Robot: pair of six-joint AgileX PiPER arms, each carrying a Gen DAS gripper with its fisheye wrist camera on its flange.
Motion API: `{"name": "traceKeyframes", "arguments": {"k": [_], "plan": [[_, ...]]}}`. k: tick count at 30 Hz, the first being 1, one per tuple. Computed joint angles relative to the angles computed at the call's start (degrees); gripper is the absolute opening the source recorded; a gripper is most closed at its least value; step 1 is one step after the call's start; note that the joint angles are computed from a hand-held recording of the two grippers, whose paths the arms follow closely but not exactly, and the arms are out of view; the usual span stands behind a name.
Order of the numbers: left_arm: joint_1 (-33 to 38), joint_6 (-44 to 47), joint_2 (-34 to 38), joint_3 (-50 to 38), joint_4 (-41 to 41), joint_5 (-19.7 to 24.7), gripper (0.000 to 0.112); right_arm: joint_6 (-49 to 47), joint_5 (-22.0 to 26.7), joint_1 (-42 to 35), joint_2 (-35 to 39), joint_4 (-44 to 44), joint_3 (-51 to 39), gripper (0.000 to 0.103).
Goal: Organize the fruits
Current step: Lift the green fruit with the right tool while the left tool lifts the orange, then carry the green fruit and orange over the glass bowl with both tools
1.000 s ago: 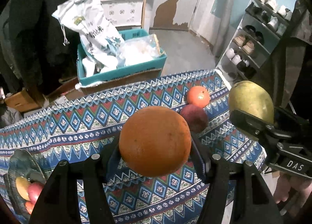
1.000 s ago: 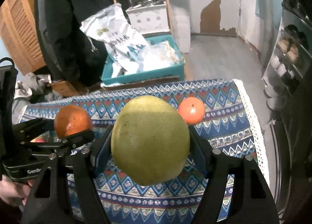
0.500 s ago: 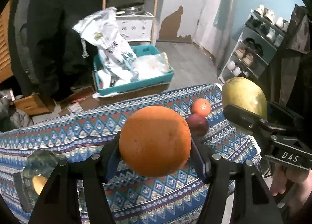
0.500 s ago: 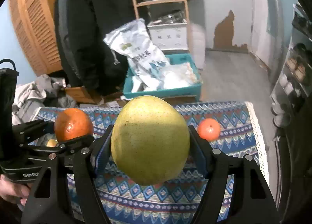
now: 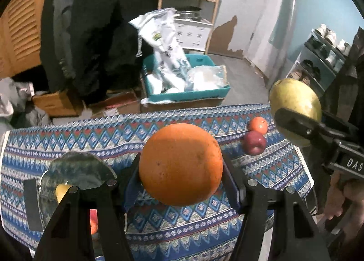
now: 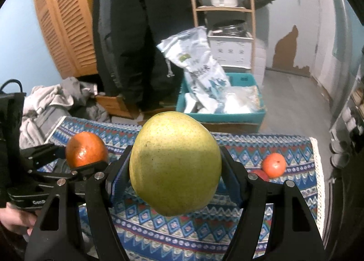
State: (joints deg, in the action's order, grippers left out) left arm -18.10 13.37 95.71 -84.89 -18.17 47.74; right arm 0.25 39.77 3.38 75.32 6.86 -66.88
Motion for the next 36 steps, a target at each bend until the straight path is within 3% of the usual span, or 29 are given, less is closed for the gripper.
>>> {"name": "traceKeyframes", "arguments": {"k": [18, 26, 36], "plan": [[16.17, 9.46, -3.93, 6.87, -6.46, -0.53, 0.065, 6.88, -0.95, 14.59, 13.37, -4.16, -10.43, 0.072], [23.99, 13.05, -2.50, 7.55, -9.26, 0.99, 0.065, 7.28, -0.24, 18.93, 21.06, -3.49, -17.13, 0.072], [30.36, 15.04, 1.56, 7.51, -9.31, -0.23, 0.065, 5.14, 2.30, 22.41, 32.39, -0.20, -26.52, 0.072]]}}
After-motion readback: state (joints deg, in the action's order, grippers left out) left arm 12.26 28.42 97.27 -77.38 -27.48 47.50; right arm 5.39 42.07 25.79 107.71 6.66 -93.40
